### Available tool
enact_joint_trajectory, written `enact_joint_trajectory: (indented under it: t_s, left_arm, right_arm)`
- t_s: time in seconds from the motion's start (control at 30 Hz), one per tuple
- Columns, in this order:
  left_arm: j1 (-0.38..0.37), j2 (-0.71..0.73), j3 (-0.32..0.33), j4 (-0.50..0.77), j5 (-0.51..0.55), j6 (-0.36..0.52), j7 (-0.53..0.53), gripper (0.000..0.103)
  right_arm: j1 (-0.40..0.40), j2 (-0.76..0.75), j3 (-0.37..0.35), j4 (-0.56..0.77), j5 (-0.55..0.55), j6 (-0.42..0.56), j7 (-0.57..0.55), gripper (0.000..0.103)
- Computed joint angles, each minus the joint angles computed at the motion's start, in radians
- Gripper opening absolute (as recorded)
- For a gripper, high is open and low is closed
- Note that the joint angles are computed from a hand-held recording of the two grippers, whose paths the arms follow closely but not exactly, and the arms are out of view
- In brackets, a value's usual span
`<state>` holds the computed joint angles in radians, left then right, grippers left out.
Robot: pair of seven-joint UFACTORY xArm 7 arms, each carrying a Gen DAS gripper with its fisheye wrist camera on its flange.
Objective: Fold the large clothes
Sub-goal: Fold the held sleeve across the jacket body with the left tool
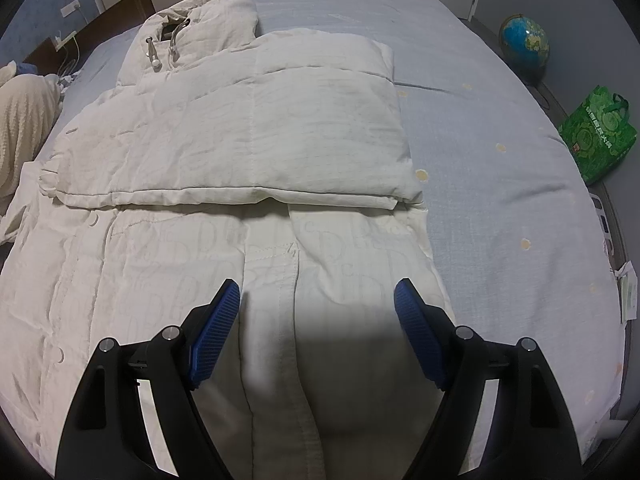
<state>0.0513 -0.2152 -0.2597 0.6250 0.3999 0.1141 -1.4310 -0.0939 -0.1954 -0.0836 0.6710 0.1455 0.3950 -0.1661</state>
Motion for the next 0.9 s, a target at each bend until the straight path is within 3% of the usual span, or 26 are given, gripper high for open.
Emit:
enact_joint_trajectory:
  t_s: [0.13,0.37,0.53,0.9]
  left_arm:
    - [0.078,-0.017,-0.084,0.062,0.132,-0.008,-0.1,0.009]
    - [0.075,0.024,-0.147,0.232,0.294,0.031,-0.155,0.008]
    - [0.021,0.104,-0.168,0.368,0.431,0.058,-0.222,0.008]
    - [-0.213,0.348,-0.148,0.682,0.504,0.166,-0.113,0.008]
  right_arm:
    - [0.002,-0.001,-0.003,0.0,0.01,0.0,-0.006,0.076]
    - [0.01,-0.004,-0.016,-0.001,0.051,0.0,-0.034,0.076]
    - [0.015,-0.008,-0.025,-0.002,0.094,-0.001,-0.063,0.076]
    - [0.021,-0.012,-0.041,-0.003,0.186,0.002,-0.121,0.076]
